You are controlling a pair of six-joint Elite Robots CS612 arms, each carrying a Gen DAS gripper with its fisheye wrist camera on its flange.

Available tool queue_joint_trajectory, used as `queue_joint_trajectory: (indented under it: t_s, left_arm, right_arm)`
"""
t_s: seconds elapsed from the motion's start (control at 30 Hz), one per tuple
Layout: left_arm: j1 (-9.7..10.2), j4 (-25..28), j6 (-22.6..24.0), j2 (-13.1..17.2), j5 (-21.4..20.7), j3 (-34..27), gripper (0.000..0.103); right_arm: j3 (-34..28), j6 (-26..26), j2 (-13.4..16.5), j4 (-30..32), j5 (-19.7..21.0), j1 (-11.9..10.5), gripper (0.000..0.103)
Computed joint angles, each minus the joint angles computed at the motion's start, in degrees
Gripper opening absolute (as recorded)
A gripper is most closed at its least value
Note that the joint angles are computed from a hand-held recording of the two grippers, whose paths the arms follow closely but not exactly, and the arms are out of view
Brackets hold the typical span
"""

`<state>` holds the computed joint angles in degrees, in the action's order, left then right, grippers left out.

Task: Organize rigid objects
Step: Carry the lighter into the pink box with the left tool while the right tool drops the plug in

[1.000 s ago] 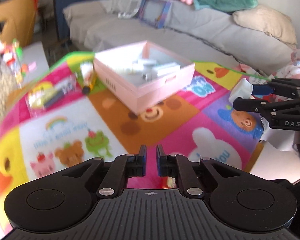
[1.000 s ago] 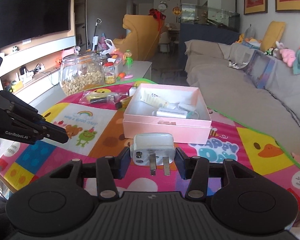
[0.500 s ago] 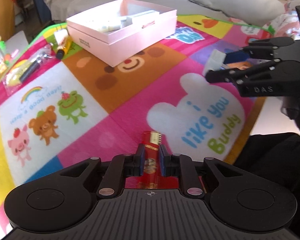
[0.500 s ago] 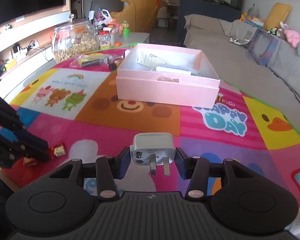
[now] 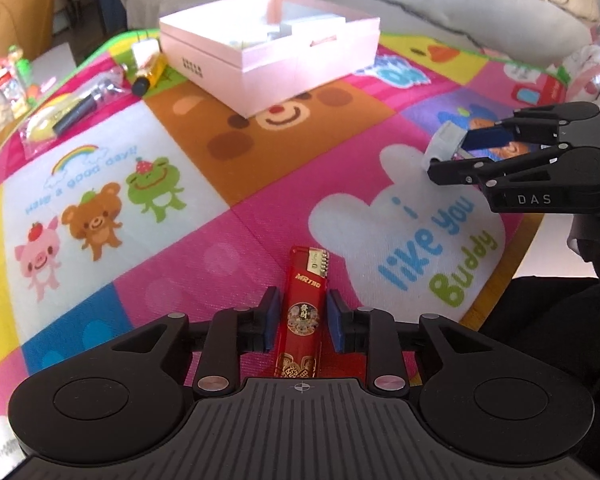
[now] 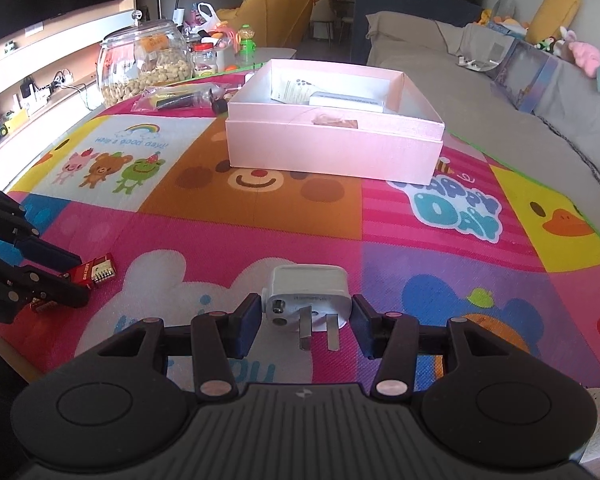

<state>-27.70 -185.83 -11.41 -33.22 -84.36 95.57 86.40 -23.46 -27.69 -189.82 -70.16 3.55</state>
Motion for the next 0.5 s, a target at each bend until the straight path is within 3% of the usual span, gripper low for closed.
queue_joint_trajectory:
  t_s: [0.1, 0.27, 0.37, 0.5]
  left_arm:
    - [-0.73, -2.9, 1.6, 0.3, 1.7, 0.8, 0.026]
    - [0.18, -7.2, 1.8, 0.8, -2.9, 0.1, 0.026]
    - [1.28, -11.8, 2.0, 0.8, -4.0, -1.8, 0.026]
    - [2.47, -19.0, 4.7, 1.3, -1.7, -7.4, 0.026]
  right_arm:
    - [0.2, 0.0, -0.3, 0.7, 1.5, -0.3, 0.047]
    - [0.2, 1.6, -0.9, -0.3, 3.4, -0.8, 0.047]
    - [-1.1, 4.5, -0.7, -4.9, 3.7, -0.9, 0.047]
    - [-6.4, 10.1, 0.6, -12.5, 3.2, -0.4, 0.047]
